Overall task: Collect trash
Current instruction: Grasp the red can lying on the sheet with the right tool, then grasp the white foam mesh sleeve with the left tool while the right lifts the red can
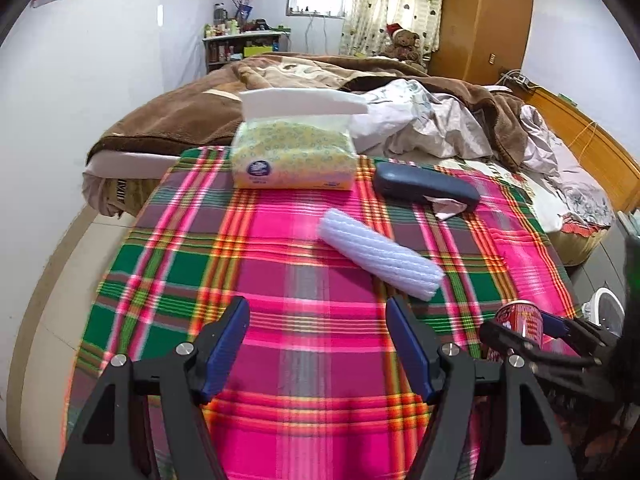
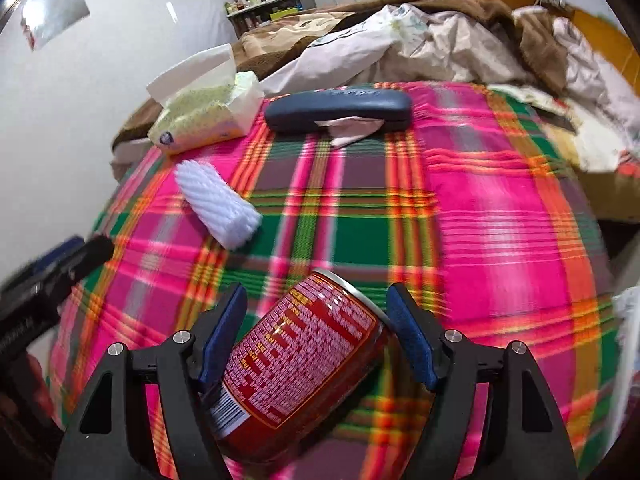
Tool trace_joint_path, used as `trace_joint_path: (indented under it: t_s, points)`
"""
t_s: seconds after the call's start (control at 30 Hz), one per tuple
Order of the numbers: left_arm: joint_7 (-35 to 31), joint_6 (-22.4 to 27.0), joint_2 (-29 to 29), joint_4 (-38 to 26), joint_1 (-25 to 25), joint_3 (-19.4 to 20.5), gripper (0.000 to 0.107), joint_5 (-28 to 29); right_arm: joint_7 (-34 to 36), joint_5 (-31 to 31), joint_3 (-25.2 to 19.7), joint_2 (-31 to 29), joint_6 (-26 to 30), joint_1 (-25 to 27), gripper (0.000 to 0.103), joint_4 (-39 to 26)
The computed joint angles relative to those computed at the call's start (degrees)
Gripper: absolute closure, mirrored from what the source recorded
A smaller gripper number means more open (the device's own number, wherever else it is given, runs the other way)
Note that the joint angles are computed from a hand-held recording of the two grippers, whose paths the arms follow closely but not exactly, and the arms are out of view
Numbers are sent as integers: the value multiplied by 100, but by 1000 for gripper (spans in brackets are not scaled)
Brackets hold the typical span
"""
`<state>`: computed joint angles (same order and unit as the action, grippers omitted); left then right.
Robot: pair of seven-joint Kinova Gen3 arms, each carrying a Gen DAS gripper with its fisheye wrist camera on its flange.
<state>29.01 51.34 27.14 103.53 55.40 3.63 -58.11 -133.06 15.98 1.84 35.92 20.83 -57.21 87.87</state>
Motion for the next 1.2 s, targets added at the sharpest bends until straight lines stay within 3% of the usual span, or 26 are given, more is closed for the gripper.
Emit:
trace_joint_path:
  t_s: [0.13, 0.27, 0.43, 0.67, 0.77, 0.83, 0.9, 0.97, 1.1, 1.2]
  points:
    - [53, -583, -3, 1, -262, -18, 32, -103, 131, -228, -201, -312, -498, 277, 29, 515]
    - [-144, -720, 147, -275, -359, -193, 31, 129, 153, -322, -162, -337, -510, 232, 29, 614]
    - [-456, -834, 336, -578, -431, -368, 31, 379, 465, -607, -507, -226, -459, 508, 29, 497]
    - [-1017, -1214, 571, -863, -595, -553, 31, 963, 589, -421, -192, -184, -123, 193, 29, 409]
    - [-1291, -1277, 718, -1005, -628, -626, 31, 1294, 622, -411, -277, -199, -227, 329, 30, 498]
    - [-1424, -1390, 801, -1044, -650, -673, 31, 1493, 568, -355, -142, -231, -219, 240, 36, 554]
    - [-1528, -1168, 893, -1189, -481, -823, 31, 1578, 408, -190, 116, -236, -201, 14, 44, 570]
    - [-1608, -973, 944, -1294, -444, -873, 32, 1700, 414, -151, 46, -257, -250, 105, 49, 621]
    - [-1535, -746, 961, -1342, -352, -958, 39, 1788, 444, -173, 7, -290, -374, 197, 49, 711]
    - [-1265, -906, 865, -1152, -276, -1040, 55, 1699, 431, -140, 45, -295, -441, 176, 49, 754]
